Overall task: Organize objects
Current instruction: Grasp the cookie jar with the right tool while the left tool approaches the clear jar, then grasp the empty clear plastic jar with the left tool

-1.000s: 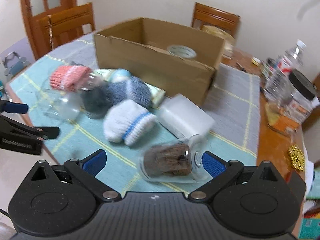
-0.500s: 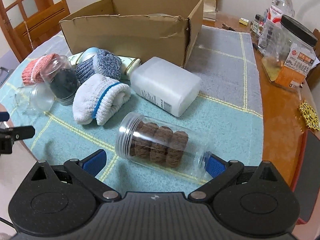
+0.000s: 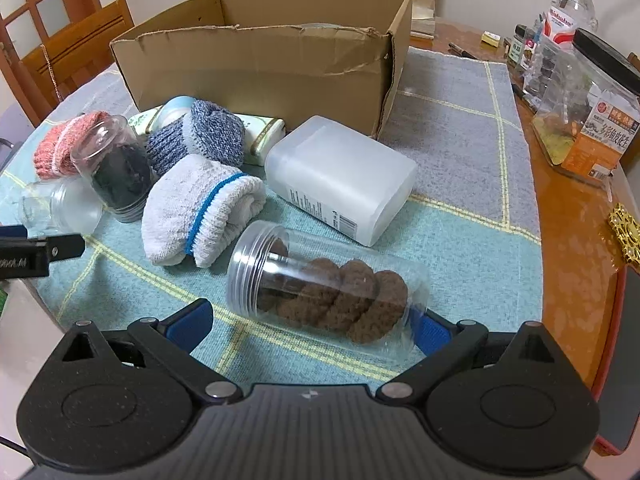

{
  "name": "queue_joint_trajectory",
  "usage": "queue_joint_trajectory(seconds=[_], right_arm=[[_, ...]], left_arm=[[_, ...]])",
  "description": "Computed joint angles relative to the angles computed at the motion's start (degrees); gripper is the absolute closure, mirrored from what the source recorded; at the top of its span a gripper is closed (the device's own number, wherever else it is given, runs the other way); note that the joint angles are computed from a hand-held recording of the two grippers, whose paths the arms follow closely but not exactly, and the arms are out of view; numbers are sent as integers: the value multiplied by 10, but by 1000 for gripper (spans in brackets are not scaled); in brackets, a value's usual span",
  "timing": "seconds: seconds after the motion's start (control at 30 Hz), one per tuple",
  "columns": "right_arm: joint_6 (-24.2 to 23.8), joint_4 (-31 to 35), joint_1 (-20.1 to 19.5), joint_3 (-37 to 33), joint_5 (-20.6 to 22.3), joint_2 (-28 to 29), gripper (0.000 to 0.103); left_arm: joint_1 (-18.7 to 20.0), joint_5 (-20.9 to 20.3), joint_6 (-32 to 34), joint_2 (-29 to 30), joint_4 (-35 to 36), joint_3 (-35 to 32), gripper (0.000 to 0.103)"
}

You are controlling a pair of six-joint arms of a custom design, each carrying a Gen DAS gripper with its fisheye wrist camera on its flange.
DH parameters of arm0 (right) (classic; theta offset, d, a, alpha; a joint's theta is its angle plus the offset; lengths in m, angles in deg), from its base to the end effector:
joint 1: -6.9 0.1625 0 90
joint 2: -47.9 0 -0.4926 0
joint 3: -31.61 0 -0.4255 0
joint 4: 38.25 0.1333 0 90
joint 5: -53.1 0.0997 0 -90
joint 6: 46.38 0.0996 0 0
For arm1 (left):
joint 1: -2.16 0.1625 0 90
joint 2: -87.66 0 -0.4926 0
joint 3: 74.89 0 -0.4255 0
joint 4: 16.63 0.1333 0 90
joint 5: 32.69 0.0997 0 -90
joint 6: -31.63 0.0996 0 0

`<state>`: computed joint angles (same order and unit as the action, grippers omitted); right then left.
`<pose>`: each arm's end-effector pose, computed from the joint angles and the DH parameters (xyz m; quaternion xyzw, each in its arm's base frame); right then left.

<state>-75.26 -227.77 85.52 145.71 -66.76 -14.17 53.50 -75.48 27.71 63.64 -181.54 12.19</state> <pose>-0.0410 -0.6278 0.2774 0.0320 -0.8899 0.2841 0.3553 -0.3100 -0.7179 -0.0621 0.2327 0.8822 -0.2327 0.3368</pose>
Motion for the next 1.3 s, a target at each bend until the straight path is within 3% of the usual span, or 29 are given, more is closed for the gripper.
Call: queue_joint_trajectory(seconds=[0.37, 0.8, 1.0, 1.3], right_arm=[[17, 5, 0, -9, -6, 4, 0], [33, 17, -5, -18, -2, 1, 0], [54, 19, 1, -24, -11, 4, 0], [70, 0, 15, -44, -66, 28, 0]], left_arm=[[5, 8, 41, 13, -26, -17, 2], [19, -33, 220, 6, -69, -13, 2], [27, -65, 232, 5, -47, -28, 2], [36, -99, 198, 1, 0, -45, 4]])
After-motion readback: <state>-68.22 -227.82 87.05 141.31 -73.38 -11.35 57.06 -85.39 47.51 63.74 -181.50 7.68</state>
